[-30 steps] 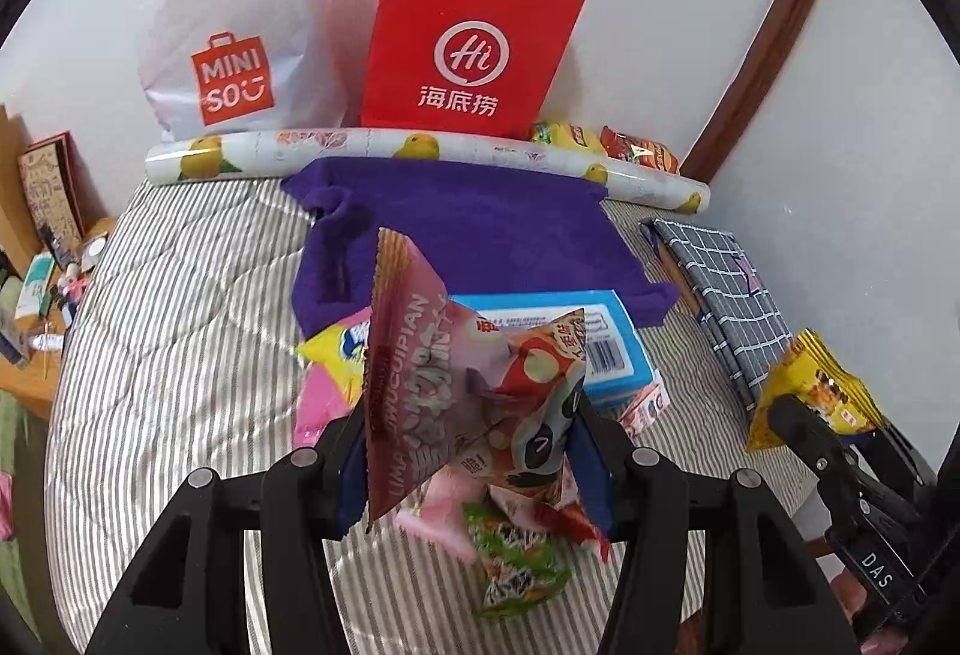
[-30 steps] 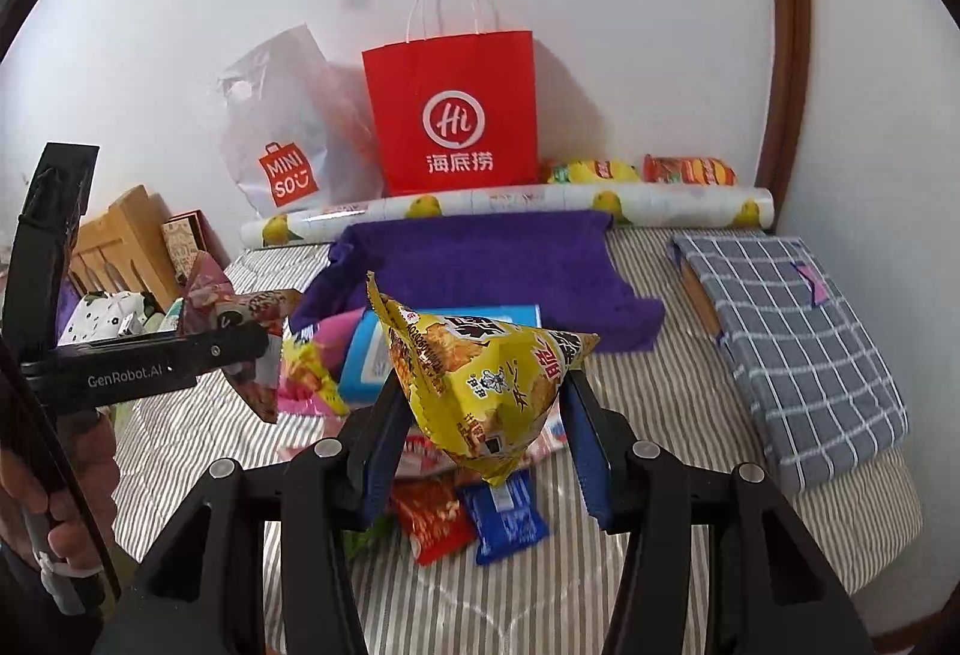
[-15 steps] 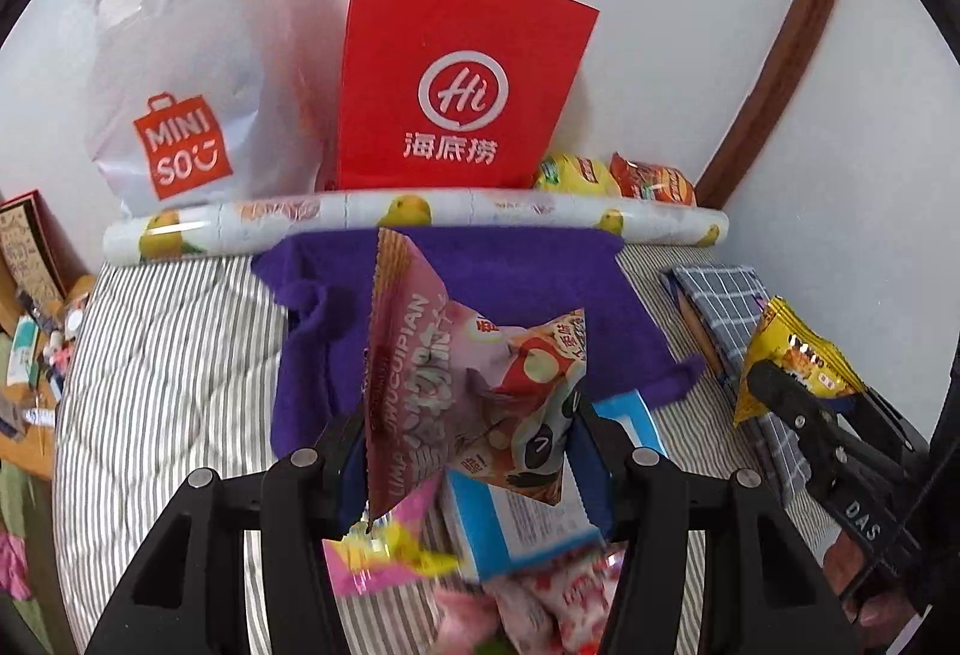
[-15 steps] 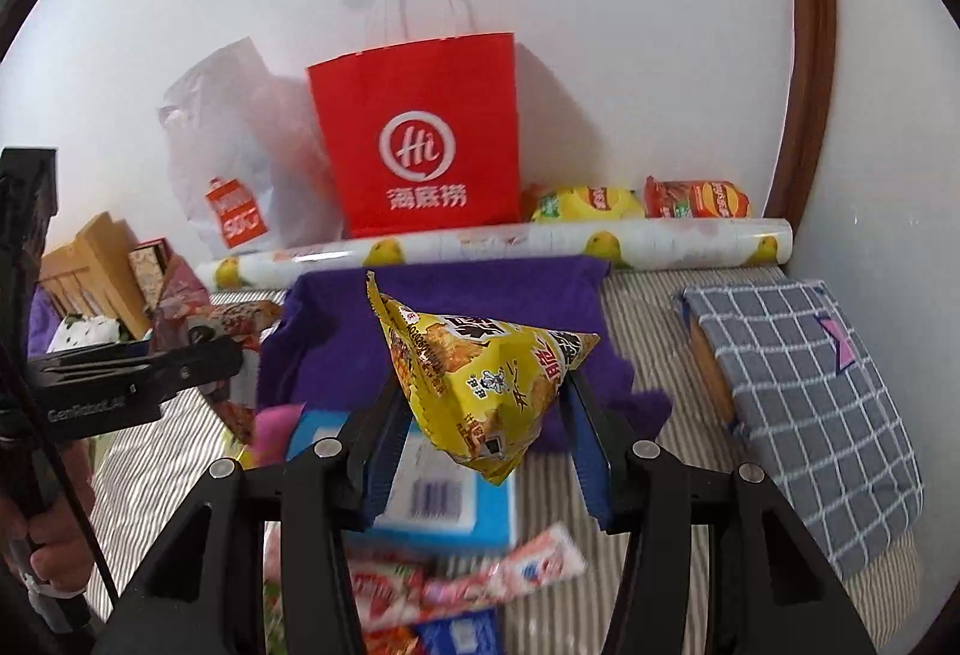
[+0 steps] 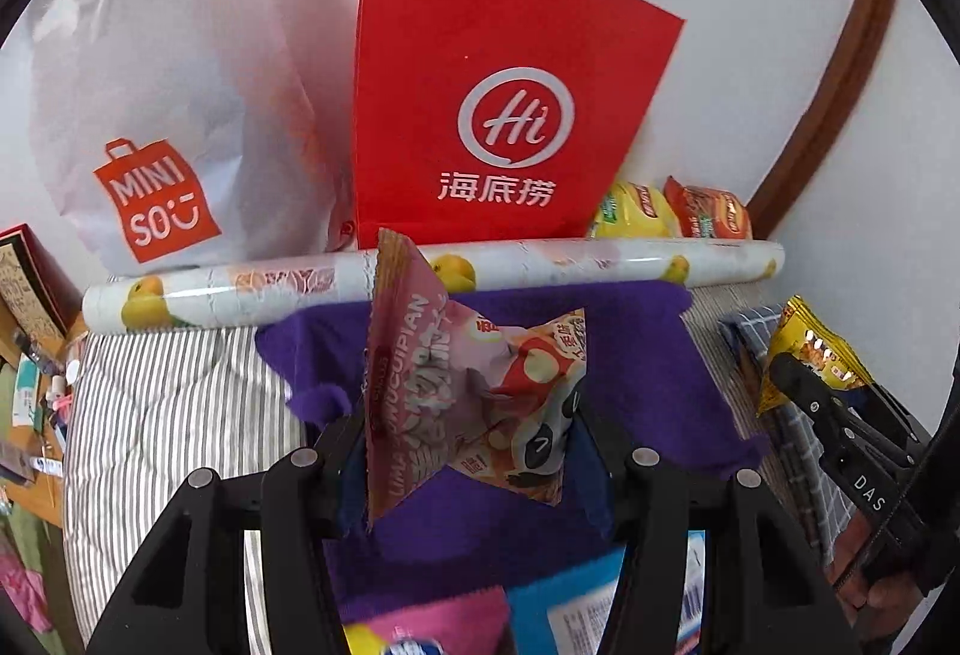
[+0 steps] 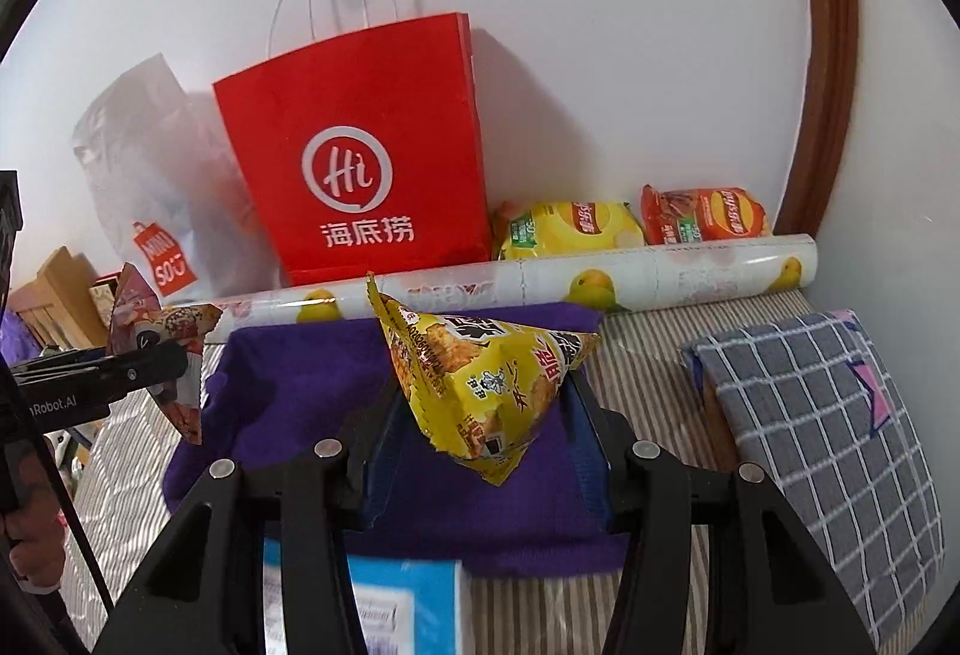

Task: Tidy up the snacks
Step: 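Carry pink bag and yellow bag with both tools over the purple towel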

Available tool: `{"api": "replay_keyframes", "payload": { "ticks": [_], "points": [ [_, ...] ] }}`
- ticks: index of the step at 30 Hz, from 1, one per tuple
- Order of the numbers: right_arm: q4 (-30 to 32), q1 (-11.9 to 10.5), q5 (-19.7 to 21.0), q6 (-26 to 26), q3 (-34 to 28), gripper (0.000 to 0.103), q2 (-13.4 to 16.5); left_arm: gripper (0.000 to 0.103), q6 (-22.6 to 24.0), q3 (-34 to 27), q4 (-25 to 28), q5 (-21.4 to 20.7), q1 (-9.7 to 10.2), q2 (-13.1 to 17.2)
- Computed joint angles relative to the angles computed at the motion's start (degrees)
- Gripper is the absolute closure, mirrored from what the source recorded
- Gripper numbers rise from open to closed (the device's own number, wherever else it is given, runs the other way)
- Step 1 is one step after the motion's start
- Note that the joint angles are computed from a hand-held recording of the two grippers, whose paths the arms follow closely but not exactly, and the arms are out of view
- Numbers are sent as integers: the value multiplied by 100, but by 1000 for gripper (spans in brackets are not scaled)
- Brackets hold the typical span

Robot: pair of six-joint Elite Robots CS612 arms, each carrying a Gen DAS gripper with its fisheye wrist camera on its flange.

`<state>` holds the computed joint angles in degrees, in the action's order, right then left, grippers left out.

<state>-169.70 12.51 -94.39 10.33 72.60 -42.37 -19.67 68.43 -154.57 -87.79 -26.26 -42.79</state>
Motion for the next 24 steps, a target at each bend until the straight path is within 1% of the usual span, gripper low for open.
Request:
{"api": "replay_keyframes", "payload": {
  "ticks": [5,7,11,15,18,24],
  "points": [
    [185,-31,53,-70,-438,53,265,49,-31,-297,144,7,68,215],
    [277,-36,69,-98,-597,53,365,49,-123,-393,201,-8,110,304],
    [533,-40,127,-156,-928,53,581,49,-312,-601,388,-242,209,483],
    [807,-41,216,-178,-1201,53,773,49,-314,-766,607,-330,243,622],
    [951,-58,325,-248,-1247,53,837,49,-296,-835,681,-346,246,682],
    [1184,-87,285,-121,-1252,53,906,49,-255,-941,960,-471,252,771]
  ]
}}
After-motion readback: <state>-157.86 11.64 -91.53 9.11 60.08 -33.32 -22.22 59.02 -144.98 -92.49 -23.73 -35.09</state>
